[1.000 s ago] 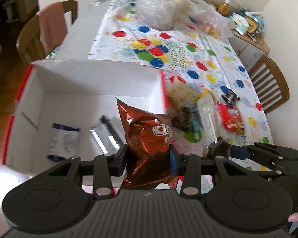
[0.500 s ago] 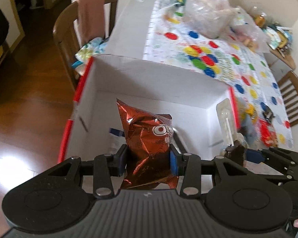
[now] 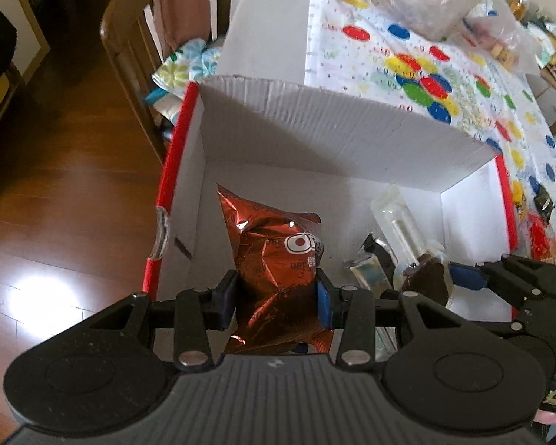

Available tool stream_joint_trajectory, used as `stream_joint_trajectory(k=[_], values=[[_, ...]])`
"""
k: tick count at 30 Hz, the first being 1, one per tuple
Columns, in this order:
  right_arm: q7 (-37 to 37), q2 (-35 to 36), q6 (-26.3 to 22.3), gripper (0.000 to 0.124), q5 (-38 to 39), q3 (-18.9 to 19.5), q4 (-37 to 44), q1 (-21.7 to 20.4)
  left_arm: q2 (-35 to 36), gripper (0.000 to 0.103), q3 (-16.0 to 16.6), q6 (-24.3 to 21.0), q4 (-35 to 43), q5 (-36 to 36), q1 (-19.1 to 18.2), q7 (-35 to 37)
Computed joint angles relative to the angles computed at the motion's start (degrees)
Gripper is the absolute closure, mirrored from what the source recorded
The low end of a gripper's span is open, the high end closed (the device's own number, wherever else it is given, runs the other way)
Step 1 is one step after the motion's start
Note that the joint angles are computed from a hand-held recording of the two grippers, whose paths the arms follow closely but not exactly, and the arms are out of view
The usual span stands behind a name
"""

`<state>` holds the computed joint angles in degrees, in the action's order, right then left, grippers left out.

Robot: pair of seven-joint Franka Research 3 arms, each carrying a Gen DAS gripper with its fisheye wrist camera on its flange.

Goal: Organize snacks
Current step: 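Carry the chip bag and candy spoon into the box and release both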

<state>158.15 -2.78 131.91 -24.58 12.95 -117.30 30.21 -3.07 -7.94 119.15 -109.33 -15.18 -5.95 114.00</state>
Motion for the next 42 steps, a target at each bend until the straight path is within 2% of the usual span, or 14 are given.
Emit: stream_joint_trajectory(k=[10,23,30,36,39,42], values=[[-2.75,2.59,-1.87,0.071,2.52,-0.73,1.97,0.77,3.06,0.061,-1.25,-2.17,1.63,4.69,-0.42,-1.9],[-2.32,2.54,-1.74,0.071,2.06,-1.09,1.72,1.3,2.49,0.059,-1.25,-1.57,0.22,4.22,-0.29,-1.45],[-0.73,0.84,-0.76,0.065,0.65,-0.55,0.7,1.3,0.46,0.047,-0.61,-1.14,-1.19,1.52,-0.11,0.75],[0.7,-1.75,1.03,0.061,-0.7,0.59,-0.99,0.87,-3.08,0.039,0.43,2.25,-4.2,-1.64,-0.32,2.58],[2.16,-3.48,1.45,0.05,-1.99,1.39,-1.98,0.48,-4.62,0.037,1.17,3.41,-5.22,-3.36,-0.55,3.91],[3.72,-5.99,2.82,0.047,-3.41,2.25,-3.81,-0.24,-6.56,0.033,1.88,4.75,-6.72,-5.09,-0.75,4.89]])
